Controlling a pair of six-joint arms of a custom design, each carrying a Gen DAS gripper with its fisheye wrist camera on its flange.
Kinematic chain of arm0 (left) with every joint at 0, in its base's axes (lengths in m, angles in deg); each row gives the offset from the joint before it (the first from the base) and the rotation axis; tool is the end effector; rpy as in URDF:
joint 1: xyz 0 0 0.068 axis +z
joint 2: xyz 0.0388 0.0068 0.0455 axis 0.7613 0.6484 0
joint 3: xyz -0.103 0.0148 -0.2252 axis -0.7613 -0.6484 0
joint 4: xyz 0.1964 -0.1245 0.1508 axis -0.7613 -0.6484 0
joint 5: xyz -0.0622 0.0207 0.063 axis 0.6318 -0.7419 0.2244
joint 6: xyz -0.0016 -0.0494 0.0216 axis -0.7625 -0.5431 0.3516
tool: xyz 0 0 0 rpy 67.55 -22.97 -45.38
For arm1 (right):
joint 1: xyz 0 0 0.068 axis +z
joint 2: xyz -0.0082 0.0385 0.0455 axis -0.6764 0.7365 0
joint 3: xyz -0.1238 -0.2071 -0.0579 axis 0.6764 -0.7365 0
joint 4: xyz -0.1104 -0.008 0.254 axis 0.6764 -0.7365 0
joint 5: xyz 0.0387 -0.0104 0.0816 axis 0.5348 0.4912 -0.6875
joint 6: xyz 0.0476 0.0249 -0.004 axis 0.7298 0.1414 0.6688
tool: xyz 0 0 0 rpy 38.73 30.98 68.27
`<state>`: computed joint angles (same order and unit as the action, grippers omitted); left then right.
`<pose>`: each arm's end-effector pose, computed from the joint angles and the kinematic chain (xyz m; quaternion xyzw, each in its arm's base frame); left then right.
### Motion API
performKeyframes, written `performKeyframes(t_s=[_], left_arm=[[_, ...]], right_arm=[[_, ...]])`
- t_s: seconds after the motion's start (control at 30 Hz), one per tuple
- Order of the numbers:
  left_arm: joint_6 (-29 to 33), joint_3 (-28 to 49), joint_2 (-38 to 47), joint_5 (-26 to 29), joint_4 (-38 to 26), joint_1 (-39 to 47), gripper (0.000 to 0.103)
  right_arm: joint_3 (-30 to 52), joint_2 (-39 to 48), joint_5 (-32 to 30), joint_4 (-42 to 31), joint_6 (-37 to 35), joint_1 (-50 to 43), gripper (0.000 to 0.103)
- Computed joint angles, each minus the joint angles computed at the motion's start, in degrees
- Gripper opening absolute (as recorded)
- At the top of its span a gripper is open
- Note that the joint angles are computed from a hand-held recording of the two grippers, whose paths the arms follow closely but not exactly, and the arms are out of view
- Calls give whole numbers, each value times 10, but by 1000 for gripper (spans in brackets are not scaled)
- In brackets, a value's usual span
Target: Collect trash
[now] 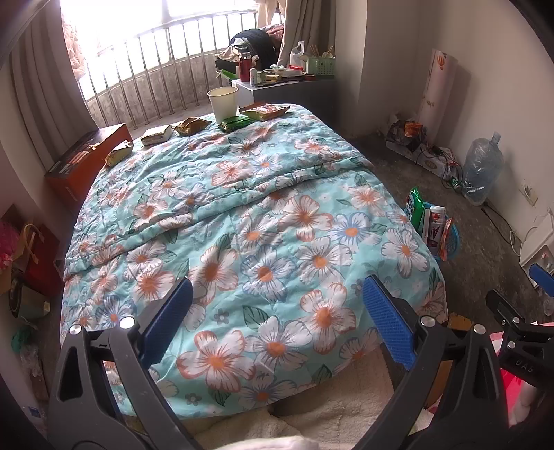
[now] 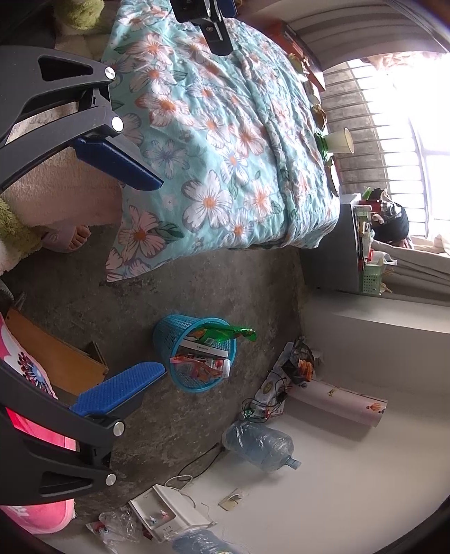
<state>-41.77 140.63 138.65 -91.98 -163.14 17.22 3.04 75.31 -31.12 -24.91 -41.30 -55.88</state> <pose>0.1789 -0.0968 0.4018 -0.0438 0.9428 0.0231 0.3297 0.1863 -0.0388 0.3981 -0.0582 0.9376 -0.0244 0.3419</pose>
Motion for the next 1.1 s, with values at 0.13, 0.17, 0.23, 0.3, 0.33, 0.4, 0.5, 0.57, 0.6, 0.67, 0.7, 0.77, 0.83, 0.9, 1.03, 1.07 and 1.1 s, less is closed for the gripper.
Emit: performKeyframes(t_s=[0.13, 0.17, 0.23, 0.3, 0.33, 0.4, 0.5, 0.57, 0.6, 0.67, 0.7, 0.77, 0.83, 0.9, 1.03, 1.07, 1.1], left_arm=[[-3, 0, 1, -1, 0, -1, 94], [-3, 1, 2, -1, -1, -2, 94], [-3, 0, 1, -1, -1, -2, 94], [0, -2, -1, 0, 1, 0, 94], [-1, -2, 0, -1, 1, -1, 94], [-2, -1, 1, 0, 0, -1, 94], [-3, -1, 1, -1, 0, -2, 94], [-2, -1, 0, -1, 0, -2, 94], [-1, -1, 0, -1, 1, -2, 94], [-2, -2, 0, -2, 1, -2, 94], [-3, -1, 0, -2, 1, -2, 94], [-3, -1, 0, -1, -1, -2, 94], [-2, -1, 0, -2, 0, -2, 94], [-2, -2, -1, -1, 0, -2, 94], [-2, -2, -1, -1, 0, -2, 94], [-3, -1, 0, -2, 0, -3, 94], [-3, -1, 0, -4, 0, -4, 94]], right_arm=[[-1, -1, 0, 0, 1, 1, 96], [0, 0, 1, -1, 1, 3, 96], [0, -1, 1, -1, 0, 3, 96], [0, 0, 0, -1, 0, 3, 96], [0, -1, 0, -1, -1, 3, 96], [-1, -1, 0, -1, 0, 3, 96], [0, -1, 0, -1, 1, 4, 96], [0, -1, 1, -1, 1, 5, 96], [0, -1, 0, -1, 1, 4, 96], [0, -2, 0, -2, 3, 6, 96], [0, -3, 0, -3, 3, 6, 96], [1, -3, 0, -4, 4, 7, 96], [1, -2, -1, -4, 2, 5, 96], [2, -2, -1, -4, 3, 6, 96], [3, -2, -1, -5, 2, 5, 96], [3, -2, -2, -5, 2, 5, 96], [3, -2, -2, -5, 2, 5, 96]])
